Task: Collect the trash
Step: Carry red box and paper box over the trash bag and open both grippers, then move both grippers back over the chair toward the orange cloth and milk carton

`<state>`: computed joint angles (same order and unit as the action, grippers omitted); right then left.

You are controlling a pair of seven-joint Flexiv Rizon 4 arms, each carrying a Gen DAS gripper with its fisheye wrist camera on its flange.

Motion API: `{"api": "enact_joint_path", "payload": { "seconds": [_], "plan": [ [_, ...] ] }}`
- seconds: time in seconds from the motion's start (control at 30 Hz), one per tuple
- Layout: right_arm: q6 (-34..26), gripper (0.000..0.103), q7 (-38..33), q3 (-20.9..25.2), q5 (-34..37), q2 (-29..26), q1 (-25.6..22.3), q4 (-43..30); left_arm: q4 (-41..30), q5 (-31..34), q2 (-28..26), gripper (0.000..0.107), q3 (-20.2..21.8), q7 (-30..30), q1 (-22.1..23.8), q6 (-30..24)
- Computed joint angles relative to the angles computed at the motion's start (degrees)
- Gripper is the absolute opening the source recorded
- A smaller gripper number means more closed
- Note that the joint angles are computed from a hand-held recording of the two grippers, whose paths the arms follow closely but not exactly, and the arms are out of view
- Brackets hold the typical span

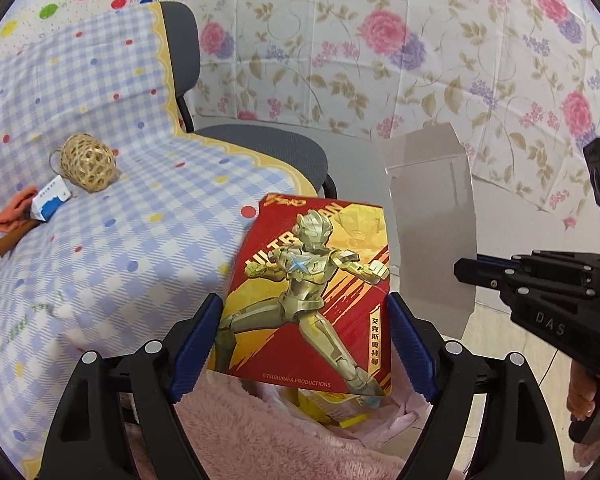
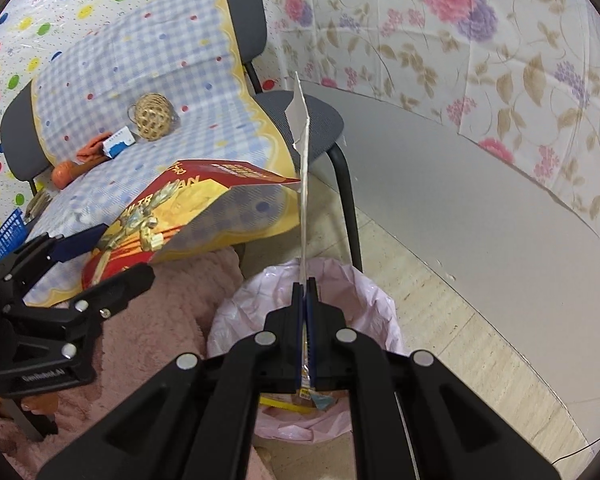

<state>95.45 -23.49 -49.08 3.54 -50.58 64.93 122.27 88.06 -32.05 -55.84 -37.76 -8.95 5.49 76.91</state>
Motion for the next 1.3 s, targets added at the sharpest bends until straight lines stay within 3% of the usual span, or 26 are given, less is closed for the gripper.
{"api": "enact_joint_path", "payload": {
  "seconds": [0.17,0.23,0.27,0.37,0.57,0.77,1.0,1.3],
  "plan": [
    [-0.13,0.004,-0.29,5.0,-0.85,-0.19,-5.11,-1.91,-3.56,0.35,-0.42,0.088,5.24,-3.97,-3.96,-3.26],
    [-0.95,0.025,-0.24,6.86,-1.63,0.04,-6.85,-2.65,-4.12,0.21,-0.51,0.088,6.18,-4.64,-4.51,-3.4],
    [-1.25,0.044,0.23,6.9,-1.83,-0.23,-6.85,-2.71,-4.22,0.1,-0.5,0.088,6.21,-4.63,-4.43,-3.42],
    [-0.81,0.045,1.09,5.49,-2.1,-0.25,-5.56,-1.81,-3.78,-0.5,-0.43,0.089,5.05,-3.77,-3.36,-2.0],
    [-0.35,0.045,1.41,-3.2,-0.52,-0.64,1.44,0.72,-4.13,-1.82,-0.43,0.088,2.69,-4.3,-1.15,0.78],
    [-0.63,0.045,-0.81,-6.07,-0.77,-1.42,2.85,-1.92,-4.94,-1.24,-0.37,0.088,1.75,-5.91,0.39,4.11],
    [-1.36,0.045,-4.16,-1.32,-4.77,-1.22,-3.76,-10.52,-9.12,0.94,-1.62,0.088,3.76,-10.52,0.62,5.94],
    [-3.14,0.045,-6.65,7.41,-12.21,-2.11,-14.9,-24.03,-19.73,3.01,-4.73,0.088,11.9,-19.71,-2.12,4.93]
  ]
}}
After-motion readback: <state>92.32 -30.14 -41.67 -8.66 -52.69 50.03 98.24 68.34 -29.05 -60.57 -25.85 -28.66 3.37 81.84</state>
